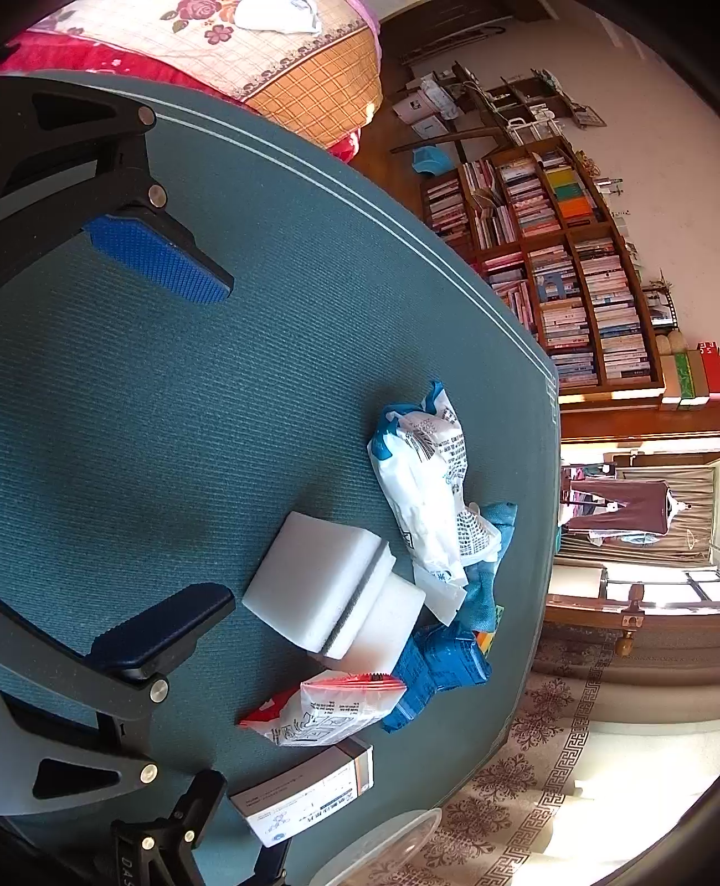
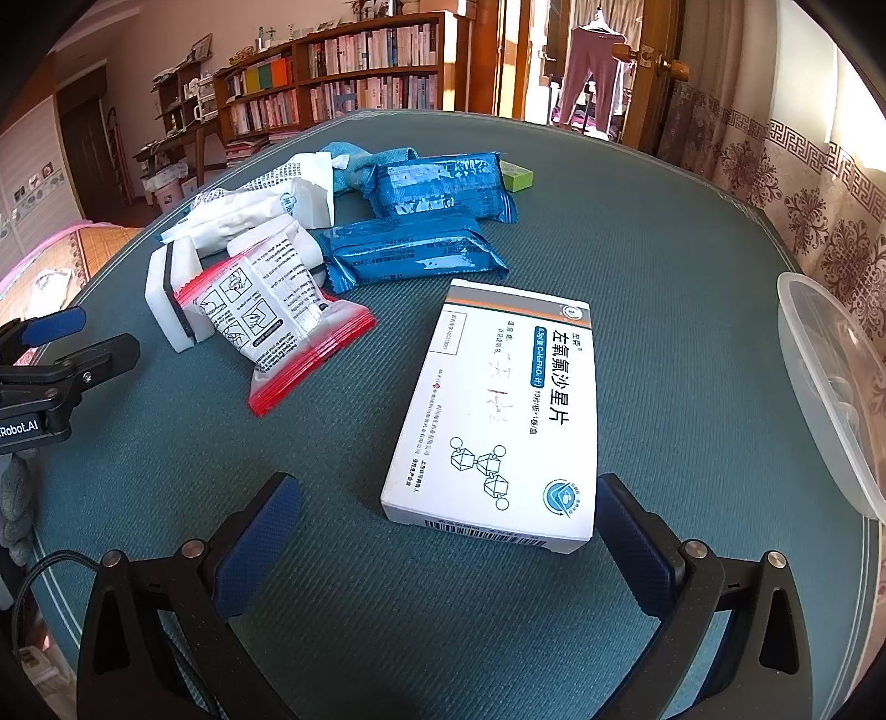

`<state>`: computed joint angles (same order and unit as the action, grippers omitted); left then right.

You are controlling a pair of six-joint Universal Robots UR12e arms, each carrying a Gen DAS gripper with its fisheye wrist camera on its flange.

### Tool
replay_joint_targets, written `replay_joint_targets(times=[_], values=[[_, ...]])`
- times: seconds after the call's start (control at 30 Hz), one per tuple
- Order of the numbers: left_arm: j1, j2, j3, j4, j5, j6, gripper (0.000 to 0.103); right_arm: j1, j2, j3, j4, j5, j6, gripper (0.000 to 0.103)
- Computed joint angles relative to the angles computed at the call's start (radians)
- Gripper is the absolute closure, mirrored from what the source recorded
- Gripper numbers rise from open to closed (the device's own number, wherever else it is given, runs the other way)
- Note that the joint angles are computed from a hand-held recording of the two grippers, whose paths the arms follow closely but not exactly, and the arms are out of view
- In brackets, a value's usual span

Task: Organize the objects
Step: 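Grasp the white medicine box with the right tool while the left tool approaches a white sponge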

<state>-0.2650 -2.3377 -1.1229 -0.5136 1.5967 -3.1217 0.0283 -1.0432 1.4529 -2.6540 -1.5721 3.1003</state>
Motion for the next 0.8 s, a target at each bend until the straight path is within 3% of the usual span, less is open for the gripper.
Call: replay_joint_targets(times=[0.17, 0.33, 0.4, 0.63, 0.8], values=[[0.01, 0.005, -0.003, 0.006, -0.021, -0.015, 0.006, -0.01, -0.002, -0.001, 0.003, 0.025, 0.021, 0.0], [0.015, 0.007, -0.003, 0.005, -0.058, -0.015, 0.005, -0.039, -0.005, 0.001, -0.011, 0.137, 0.098, 0.0], [0.014, 0.007, -0.003, 0.009, -0.051, -0.008, 0.005, -0.047, -0.005, 0.0, -0.024, 0.159, 0.118, 0.006], [0.008, -0.004, 0.018, 0.002, -0.089, 0.015, 0.005, -0.044, 0.022, -0.042, -0.018, 0.151, 0.119, 0.023], [-0.006, -0.028, 0.059, -0.014, -0.104, 0.065, 0.005, -0.023, 0.035, -0.061, -0.016, 0.049, 0.086, 0.037]])
